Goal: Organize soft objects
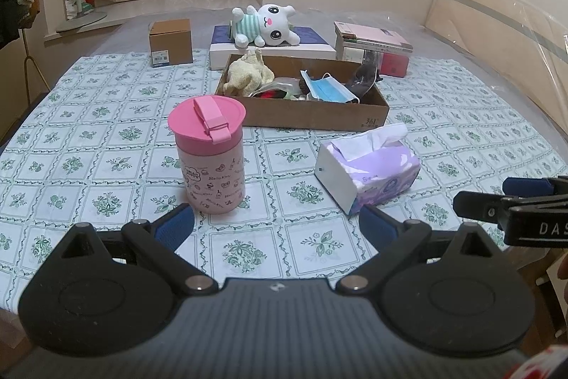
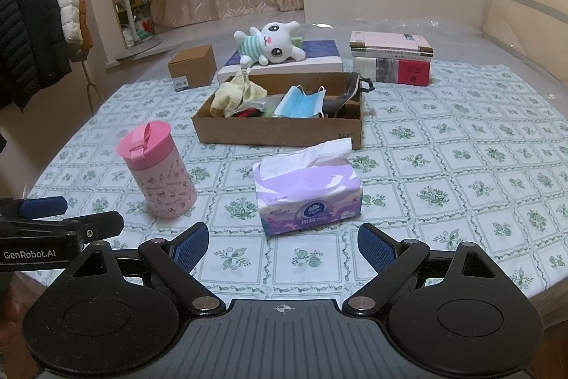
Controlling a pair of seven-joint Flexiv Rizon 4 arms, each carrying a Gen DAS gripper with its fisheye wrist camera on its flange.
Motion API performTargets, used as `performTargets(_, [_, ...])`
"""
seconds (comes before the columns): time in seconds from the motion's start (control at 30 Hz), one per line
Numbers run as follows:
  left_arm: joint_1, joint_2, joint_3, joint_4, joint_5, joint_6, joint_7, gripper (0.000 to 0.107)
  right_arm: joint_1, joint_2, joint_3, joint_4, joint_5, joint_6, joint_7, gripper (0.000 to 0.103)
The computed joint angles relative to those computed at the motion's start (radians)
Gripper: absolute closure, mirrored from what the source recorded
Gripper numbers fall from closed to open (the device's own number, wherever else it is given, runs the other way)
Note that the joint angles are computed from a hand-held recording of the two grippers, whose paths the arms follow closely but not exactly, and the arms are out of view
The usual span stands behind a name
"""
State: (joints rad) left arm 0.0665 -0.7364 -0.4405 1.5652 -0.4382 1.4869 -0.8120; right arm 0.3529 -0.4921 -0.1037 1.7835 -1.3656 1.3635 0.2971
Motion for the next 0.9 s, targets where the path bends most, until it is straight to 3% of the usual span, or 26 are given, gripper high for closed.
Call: performTargets(0.9, [0.007, 0.002, -0.009, 0.007, -0.001, -0.001, 0.008, 0.008, -0.006, 0.002, 0.003, 0.003, -0.014, 0.001, 0.014, 0.013])
